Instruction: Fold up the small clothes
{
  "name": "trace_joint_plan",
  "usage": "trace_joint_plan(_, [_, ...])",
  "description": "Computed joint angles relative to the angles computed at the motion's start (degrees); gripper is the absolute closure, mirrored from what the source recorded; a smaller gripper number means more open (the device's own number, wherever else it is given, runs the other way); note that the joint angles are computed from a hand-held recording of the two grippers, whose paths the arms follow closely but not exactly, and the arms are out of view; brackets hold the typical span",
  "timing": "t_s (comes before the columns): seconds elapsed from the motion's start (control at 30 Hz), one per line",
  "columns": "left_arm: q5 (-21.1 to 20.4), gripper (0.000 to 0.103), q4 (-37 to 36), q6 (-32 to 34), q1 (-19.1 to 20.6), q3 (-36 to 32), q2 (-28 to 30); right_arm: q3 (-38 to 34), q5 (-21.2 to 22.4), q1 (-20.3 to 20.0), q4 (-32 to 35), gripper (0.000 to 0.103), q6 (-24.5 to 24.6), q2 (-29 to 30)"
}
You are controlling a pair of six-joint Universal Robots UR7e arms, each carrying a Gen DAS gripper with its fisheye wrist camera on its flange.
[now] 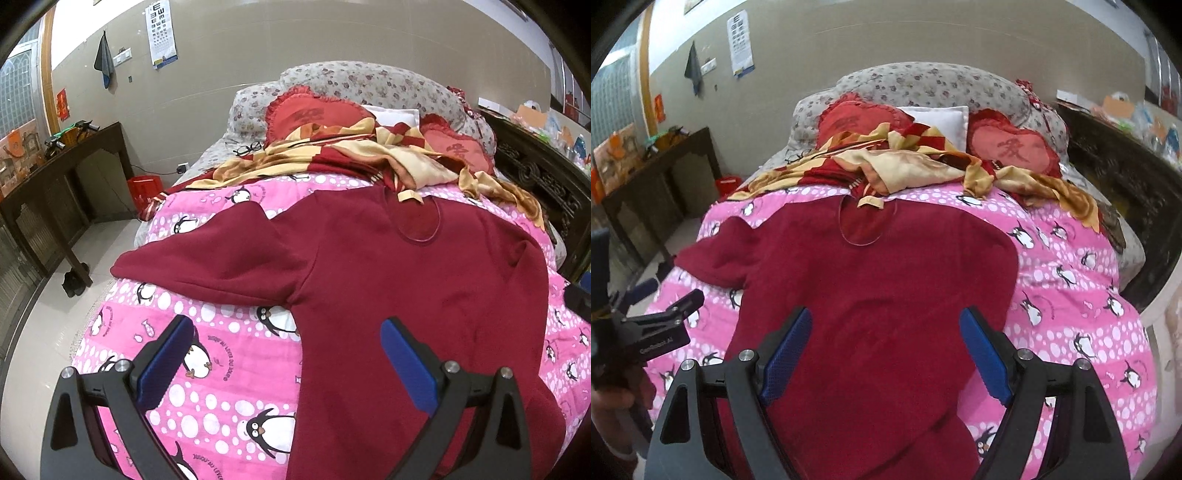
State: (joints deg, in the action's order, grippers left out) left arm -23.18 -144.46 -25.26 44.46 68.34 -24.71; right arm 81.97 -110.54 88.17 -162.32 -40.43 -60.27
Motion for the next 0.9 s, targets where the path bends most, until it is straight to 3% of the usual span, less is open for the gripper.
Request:
trace_joint_plan(0.37, [-1.3,0.0,-0.1,0.1,0.3,-1.9,1.5,-1.3,-0.1,-0.4,0.7,0.014,2.7,2.0])
trace_joint_plan(0.73, [-2.2,0.0,0.6,-0.1,0.3,-3.6,2.7,-0.9,-2.4,-0.1,-2.2,0.014,0.3,2.9])
trace_joint_plan(0.9, [-2.6,0.0,0.1,-1.0,-0.2,-3.6,2.8,-0.6,-2.0,-0.6,0.1,0.014,2.9,2.2])
